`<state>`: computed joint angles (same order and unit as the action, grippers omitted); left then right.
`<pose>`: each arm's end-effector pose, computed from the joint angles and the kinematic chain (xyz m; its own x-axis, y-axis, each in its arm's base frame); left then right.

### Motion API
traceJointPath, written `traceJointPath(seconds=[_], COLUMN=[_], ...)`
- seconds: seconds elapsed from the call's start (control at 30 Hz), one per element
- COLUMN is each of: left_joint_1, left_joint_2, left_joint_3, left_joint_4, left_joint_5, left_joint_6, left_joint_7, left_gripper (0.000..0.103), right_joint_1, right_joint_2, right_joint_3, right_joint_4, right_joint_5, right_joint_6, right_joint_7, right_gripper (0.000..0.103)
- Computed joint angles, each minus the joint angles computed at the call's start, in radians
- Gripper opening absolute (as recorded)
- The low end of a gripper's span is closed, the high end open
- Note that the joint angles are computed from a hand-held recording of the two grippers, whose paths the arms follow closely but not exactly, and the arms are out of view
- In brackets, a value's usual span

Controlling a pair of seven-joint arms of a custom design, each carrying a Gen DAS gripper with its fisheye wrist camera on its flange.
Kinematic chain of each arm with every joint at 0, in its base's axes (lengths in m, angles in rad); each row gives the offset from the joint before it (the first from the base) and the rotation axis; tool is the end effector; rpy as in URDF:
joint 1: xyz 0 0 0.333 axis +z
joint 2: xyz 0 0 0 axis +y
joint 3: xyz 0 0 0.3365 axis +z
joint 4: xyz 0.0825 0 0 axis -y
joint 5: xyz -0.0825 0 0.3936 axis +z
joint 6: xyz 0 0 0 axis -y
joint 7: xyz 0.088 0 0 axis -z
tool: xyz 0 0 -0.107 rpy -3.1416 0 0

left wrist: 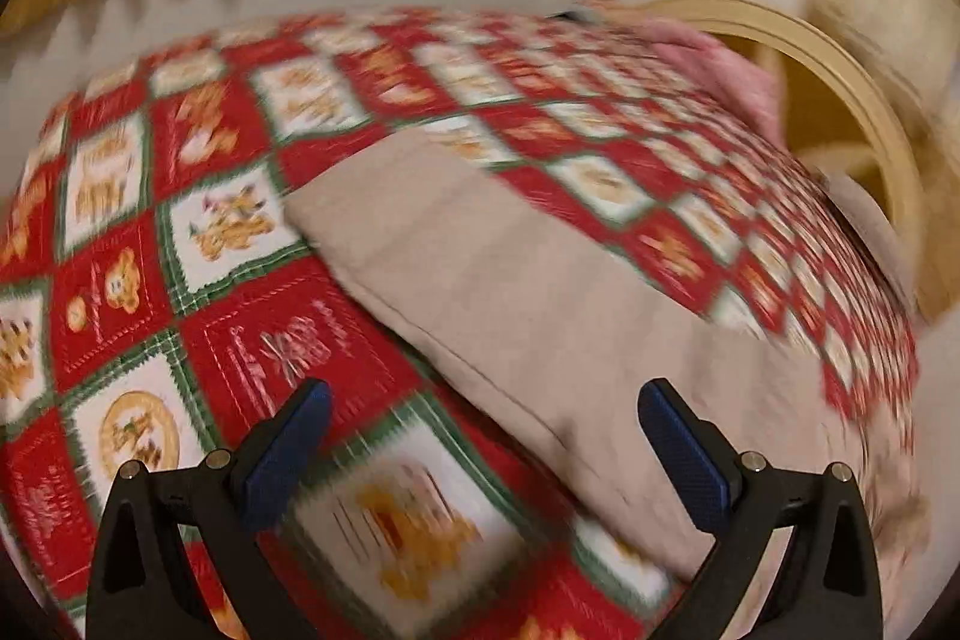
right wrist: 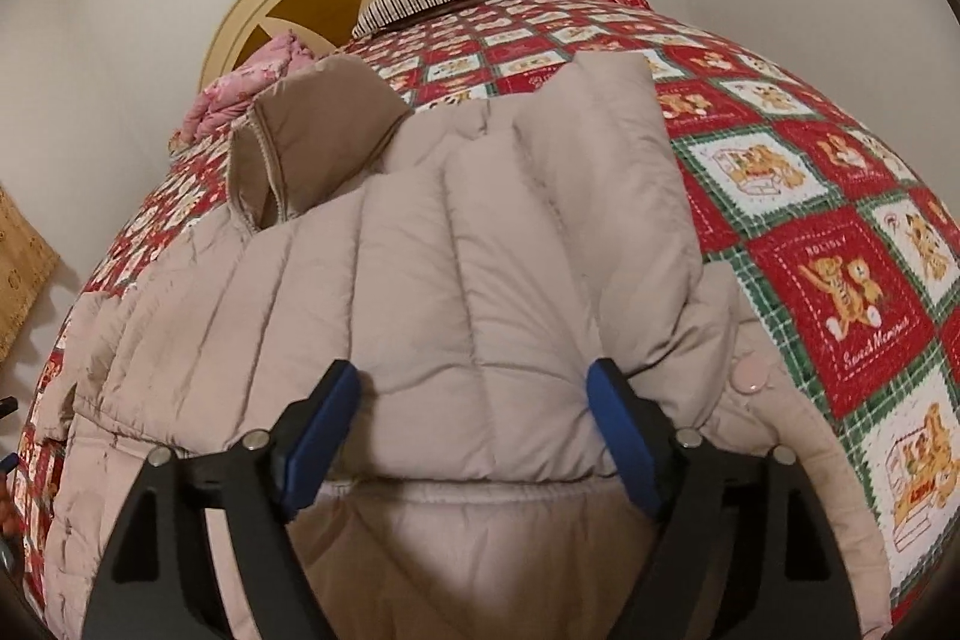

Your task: Fold large clothes

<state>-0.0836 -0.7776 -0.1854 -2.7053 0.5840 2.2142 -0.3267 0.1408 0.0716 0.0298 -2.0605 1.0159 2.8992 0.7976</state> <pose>0.3298 -0.0756 0.4958 0.8994 -0.2887 0.3284 -0.0710 -0.8375 -0.5418 0.6059 0.0525 0.4831 0.1698 -0.9375 -0.3038 -0.6847 0.1095 -0.7205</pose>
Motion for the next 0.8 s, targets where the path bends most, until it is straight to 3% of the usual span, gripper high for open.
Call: traceJointPath(seconds=[0.07,0.17,0.27,0.37,0.47,0.5,0.53,0.6,0.63,0.8], left_joint_1=[0.028,0.066,0.112,0.126,0.132,0.138,0.146,0.191,0.226,0.229], left_joint_2=[-0.026,-0.009,0.030,0.062,0.081,0.078,0.071,0.056,0.050,0.096], left_joint_3=[0.053,0.082,0.023,0.014,0.012,0.028,0.054,0.074,0.040,-0.106], left_joint_4=[-0.066,-0.111,-0.078,-0.060,-0.041,-0.053,-0.081,-0.131,-0.128,0.074], left_joint_5=[0.001,-0.015,0.002,0.033,0.053,0.072,0.093,0.147,0.145,0.261], left_joint_6=[0.127,0.271,0.243,0.256,0.219,0.258,0.349,0.538,0.562,0.412], left_joint_7=[-0.053,-0.089,-0.106,-0.097,-0.068,-0.063,-0.066,-0.122,-0.127,-0.024], left_gripper=[0.102,0.102,0.102,0.097,0.062,0.038,0.012,0.008,0.008,0.007], right_joint_1=[0.000,0.001,0.002,0.002,0.001,0.000,-0.001,-0.001,-0.001,-0.002], right_joint_2=[0.001,0.004,0.006,0.005,0.006,0.007,0.008,0.007,0.009,0.008], right_joint_3=[-0.001,-0.002,-0.002,0.000,0.000,0.000,0.000,0.001,0.001,0.001], right_joint_4=[0.000,0.002,0.002,0.000,0.001,0.002,0.004,0.003,0.005,0.004], right_joint_5=[-0.002,-0.022,-0.037,-0.039,-0.041,-0.040,-0.037,-0.037,-0.034,-0.030], right_joint_6=[0.000,0.004,0.007,0.009,0.010,0.009,0.007,0.007,0.006,0.007], right_joint_7=[0.002,0.017,0.029,0.031,0.031,0.030,0.026,0.027,0.024,0.021], right_gripper=[0.081,0.081,0.082,0.082,0.082,0.082,0.082,0.082,0.082,0.082])
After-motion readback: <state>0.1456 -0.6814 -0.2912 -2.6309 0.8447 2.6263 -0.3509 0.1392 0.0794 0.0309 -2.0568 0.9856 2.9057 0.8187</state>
